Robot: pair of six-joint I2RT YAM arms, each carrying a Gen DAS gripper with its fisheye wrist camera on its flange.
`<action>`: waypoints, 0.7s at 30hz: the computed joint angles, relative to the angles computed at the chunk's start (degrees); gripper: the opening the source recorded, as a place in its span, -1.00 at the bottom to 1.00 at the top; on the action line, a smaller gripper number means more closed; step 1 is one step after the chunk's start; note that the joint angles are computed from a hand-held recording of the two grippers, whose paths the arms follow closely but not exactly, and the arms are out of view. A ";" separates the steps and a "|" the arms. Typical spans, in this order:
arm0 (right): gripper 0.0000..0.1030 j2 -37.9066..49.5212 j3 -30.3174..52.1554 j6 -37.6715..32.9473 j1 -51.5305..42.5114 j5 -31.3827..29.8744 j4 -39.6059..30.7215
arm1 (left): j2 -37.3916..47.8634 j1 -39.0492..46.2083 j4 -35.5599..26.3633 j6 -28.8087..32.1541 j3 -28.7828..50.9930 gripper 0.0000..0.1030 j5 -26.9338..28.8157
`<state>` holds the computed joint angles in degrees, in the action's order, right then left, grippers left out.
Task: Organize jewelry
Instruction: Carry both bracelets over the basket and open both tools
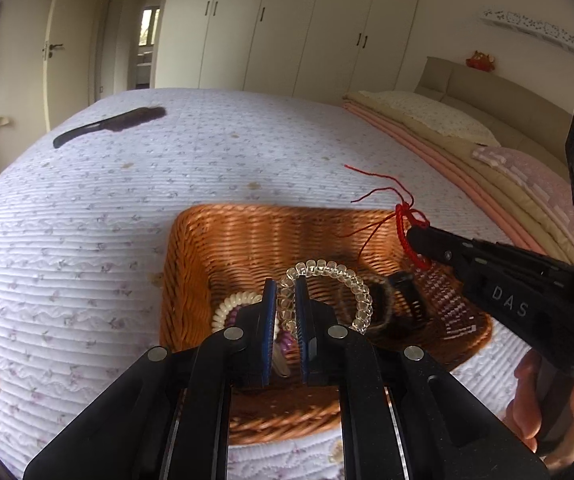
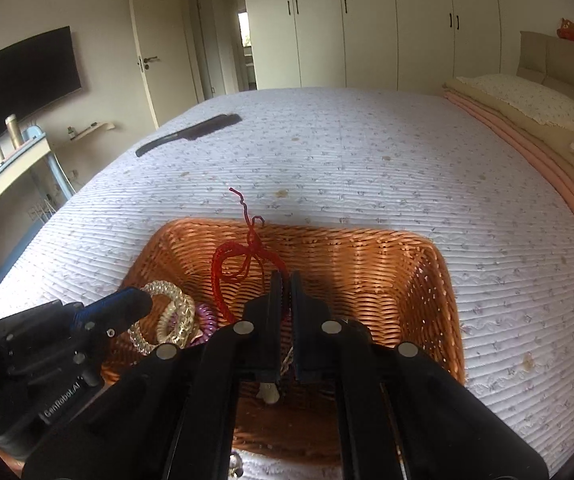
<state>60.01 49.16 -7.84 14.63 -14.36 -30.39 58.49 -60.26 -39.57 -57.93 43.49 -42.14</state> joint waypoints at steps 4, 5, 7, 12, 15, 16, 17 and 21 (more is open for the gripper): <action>-0.94 3.82 -0.14 0.20 0.62 0.69 1.70 | -0.64 3.79 3.66 1.96 -3.31 -0.85 3.35; -0.94 4.30 -0.29 0.34 0.61 0.53 1.87 | -0.85 4.49 4.26 2.32 -3.91 -0.85 3.93; -0.94 5.97 0.09 0.82 0.03 -0.56 1.68 | -1.52 5.68 5.08 2.68 -5.03 -0.85 4.95; -0.93 7.67 0.39 1.11 -0.12 -0.10 0.98 | -1.88 6.28 5.75 3.03 -5.96 -0.83 5.80; -0.89 7.19 0.09 0.70 -1.29 -1.93 0.43 | -2.58 6.65 7.24 4.44 -6.74 -0.80 7.75; -0.79 7.02 0.18 0.70 -1.84 -2.83 0.00 | -2.69 6.44 7.23 4.72 -6.73 -0.70 8.04; -0.57 6.67 -0.02 0.75 -2.35 -3.53 -0.18 | -2.32 5.51 6.49 4.19 -6.27 -0.60 6.79; -0.26 3.40 -1.38 0.33 -3.75 -4.86 -0.63 | -3.11 1.61 3.57 2.40 -4.68 -0.44 3.21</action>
<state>63.41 47.78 -7.51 10.88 -19.22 -31.02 55.38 -58.65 -35.99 -55.54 38.82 -38.93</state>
